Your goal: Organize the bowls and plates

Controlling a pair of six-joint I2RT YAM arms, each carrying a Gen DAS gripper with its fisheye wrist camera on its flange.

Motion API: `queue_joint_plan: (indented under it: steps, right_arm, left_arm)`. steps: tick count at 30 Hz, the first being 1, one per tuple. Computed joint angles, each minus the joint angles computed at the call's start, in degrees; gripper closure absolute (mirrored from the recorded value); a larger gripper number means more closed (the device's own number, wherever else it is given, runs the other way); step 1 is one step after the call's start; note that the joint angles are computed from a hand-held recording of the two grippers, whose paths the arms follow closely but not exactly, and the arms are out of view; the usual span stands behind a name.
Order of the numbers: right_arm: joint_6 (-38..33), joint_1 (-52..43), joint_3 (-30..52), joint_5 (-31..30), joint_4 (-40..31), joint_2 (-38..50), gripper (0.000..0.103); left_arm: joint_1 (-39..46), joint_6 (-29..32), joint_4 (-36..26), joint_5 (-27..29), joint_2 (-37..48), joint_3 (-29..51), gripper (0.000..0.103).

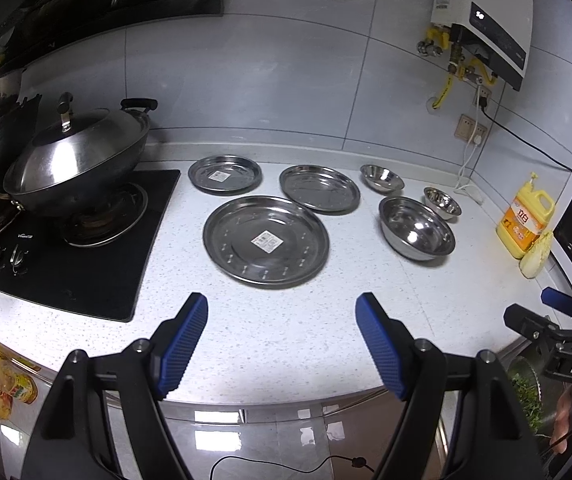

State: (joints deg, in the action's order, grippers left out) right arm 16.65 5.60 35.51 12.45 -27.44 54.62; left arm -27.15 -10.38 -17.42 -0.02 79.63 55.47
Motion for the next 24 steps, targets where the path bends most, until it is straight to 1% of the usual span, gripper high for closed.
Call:
queue_joint_plan:
  steps: [5, 10, 13, 15, 19, 22, 24]
  right_arm:
    - [2.6, 4.6, 2.5, 2.9, 1.1, 4.0, 0.001]
    - [4.8, 9.4, 6.2, 5.1, 3.9, 11.4, 0.001]
    - [4.5, 10.2, 8.5, 4.0, 7.1, 17.0, 0.001]
    - [3.7, 9.9, 10.7, 1.9, 9.7, 22.0, 0.001]
    - [0.5, 7.4, 15.6, -2.6, 13.8, 31.7, 0.001]
    - [-3.6, 4.7, 21.6, -7.0, 16.0, 41.0, 0.001]
    - [-5.5, 2.9, 24.9, -9.6, 16.6, 45.2, 0.001]
  left_arm:
    - [4.6, 2.6, -0.1, 2.3, 0.9, 0.4, 0.027]
    - [8.5, 5.5, 1.7, 2.3, 3.2, 1.3, 0.027]
    - [10.1, 6.7, 2.2, 1.7, 6.5, 3.5, 0.027]
    - [10.9, 7.4, 2.5, 1.2, 9.3, 5.4, 0.027]
    - [11.7, 7.8, 2.2, 0.4, 17.7, 12.4, 0.027]
    - [11.5, 7.3, -1.1, 0.1, 26.1, 21.4, 0.027]
    - [11.1, 7.2, -3.9, 0.0, 32.1, 28.5, 0.027]
